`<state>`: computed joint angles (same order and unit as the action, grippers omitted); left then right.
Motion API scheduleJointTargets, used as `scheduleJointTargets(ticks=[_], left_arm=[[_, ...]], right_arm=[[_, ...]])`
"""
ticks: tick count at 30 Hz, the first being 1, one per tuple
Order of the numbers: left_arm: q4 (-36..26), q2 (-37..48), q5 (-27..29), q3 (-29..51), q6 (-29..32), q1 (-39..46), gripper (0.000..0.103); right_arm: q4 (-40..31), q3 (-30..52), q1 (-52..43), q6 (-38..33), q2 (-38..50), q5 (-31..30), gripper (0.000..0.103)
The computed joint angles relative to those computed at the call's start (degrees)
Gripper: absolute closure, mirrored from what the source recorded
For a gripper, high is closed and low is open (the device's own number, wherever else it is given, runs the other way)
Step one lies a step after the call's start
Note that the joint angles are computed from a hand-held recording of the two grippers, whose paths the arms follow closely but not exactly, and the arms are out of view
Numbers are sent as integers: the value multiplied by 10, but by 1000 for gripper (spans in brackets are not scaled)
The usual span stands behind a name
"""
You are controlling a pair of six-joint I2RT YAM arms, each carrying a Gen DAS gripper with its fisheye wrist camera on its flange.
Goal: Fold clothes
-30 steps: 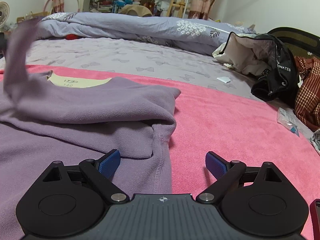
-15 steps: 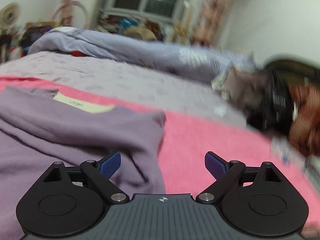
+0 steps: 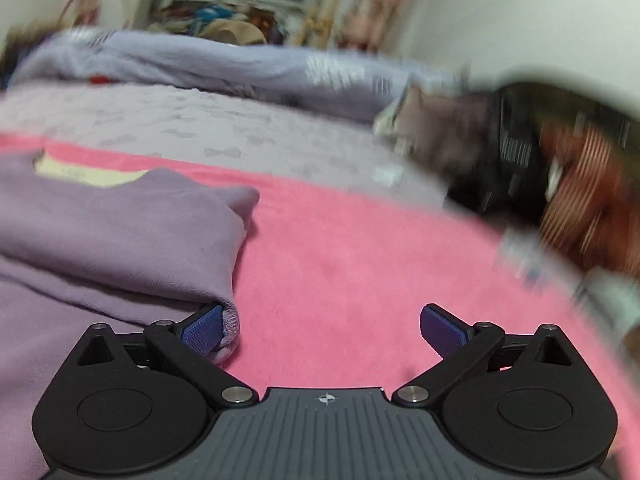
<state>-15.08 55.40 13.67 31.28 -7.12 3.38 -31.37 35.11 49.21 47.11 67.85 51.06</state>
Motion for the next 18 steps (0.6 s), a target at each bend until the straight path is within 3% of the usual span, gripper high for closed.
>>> scheduleJointTargets(ticks=[3, 6, 8, 10, 11, 14, 16, 18], left_arm=[[-10, -31, -31, 5, 13, -15, 103], [1, -77, -30, -2, 43, -36, 103], [10, -81, -76, 0, 70, -90, 102], [18, -60, -133, 3, 94, -150, 101], [22, -43, -152, 2, 97, -171, 101], [40, 7, -203, -9, 107, -215, 99], [43, 15, -237, -12, 114, -238, 99], [42, 11, -252, -15, 137, -248, 95]], right_arm=[[37, -46, -31, -21, -94, -62, 2], [-68, -8, 36, 33, -60, 4, 2], [-167, 28, 77, 104, -8, 49, 2], [-180, 26, 87, 131, -26, 54, 6], [-163, 22, 95, 122, -42, 58, 10], [9, 3, 91, -46, -73, 24, 22], [101, 20, 70, -135, -22, -31, 36], [141, 47, 39, -169, 44, -101, 42]])
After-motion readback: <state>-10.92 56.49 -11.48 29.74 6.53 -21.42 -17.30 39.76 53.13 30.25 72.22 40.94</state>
